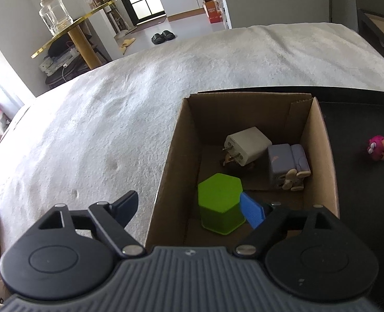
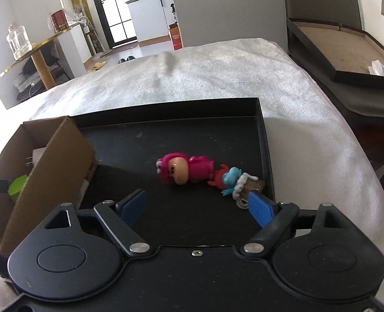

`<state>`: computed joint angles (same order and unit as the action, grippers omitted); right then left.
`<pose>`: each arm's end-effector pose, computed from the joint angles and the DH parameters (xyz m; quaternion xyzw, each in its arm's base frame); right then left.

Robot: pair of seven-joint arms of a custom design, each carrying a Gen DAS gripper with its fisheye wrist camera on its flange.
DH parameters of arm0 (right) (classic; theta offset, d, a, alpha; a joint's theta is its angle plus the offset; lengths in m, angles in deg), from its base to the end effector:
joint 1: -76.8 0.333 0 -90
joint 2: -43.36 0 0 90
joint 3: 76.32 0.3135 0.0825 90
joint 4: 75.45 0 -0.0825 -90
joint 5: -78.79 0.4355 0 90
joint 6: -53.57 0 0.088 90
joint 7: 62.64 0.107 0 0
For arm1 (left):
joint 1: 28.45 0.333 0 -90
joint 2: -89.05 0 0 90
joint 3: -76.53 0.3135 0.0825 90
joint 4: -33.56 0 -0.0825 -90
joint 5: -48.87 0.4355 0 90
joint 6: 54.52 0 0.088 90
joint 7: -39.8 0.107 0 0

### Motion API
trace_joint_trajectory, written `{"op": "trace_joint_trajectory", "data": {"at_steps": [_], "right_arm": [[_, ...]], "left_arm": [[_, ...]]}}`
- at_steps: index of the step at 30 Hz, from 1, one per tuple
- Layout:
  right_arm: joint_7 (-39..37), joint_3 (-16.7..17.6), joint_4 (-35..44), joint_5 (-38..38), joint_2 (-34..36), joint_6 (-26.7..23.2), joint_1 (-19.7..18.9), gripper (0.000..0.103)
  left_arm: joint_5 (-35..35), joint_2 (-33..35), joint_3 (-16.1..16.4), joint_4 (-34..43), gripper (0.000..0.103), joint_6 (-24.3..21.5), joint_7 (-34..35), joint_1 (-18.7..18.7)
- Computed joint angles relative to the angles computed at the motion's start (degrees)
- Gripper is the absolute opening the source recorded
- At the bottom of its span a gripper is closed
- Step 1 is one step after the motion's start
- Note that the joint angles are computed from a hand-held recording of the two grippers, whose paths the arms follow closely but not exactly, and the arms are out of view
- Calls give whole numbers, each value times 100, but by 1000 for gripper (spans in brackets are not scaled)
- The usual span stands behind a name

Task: Organize rigid objects
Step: 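Move the right gripper to the blue-and-red figure and grasp it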

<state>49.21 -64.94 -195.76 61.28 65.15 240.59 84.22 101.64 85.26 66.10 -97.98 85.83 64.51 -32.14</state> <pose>0.6175 0.2358 0.2908 -0.7204 0.5763 -0.1703 0.3462 0.5488 -0.1378 0.3642 -0.7352 0.5873 -0.0655 0.3320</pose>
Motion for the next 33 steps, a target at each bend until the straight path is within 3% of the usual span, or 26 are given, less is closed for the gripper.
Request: {"op": "trace_joint_trajectory", "data": {"at_steps": [4,13,18,23,25,27,33], "right_arm": [[-85,-183,228,-51,197,39,126,82],[-345,-137,720,-119,601,-76,28,77],[-516,-376,1019,-121,797,-295,287,77],[-606,-634,1136,-49,842,-708,584,63],[-579,-752,1075,-20,800,-753,691,47],[-468,-1076,966,-109,715,-707,987,38],[-589,-875,688,-76,503,-739,813,37]], "left_arm": [[15,54,-8,65,85,-169,-16,-23],[-2,183,28,201,85,-420,-4,-104],[-12,217,49,234,85,-468,26,-149],[-17,199,64,217,85,-463,26,-155],[-15,180,63,199,85,-454,2,-153],[-10,176,59,190,85,-434,-26,-150],[-12,115,58,118,85,-331,-55,-121]]}}
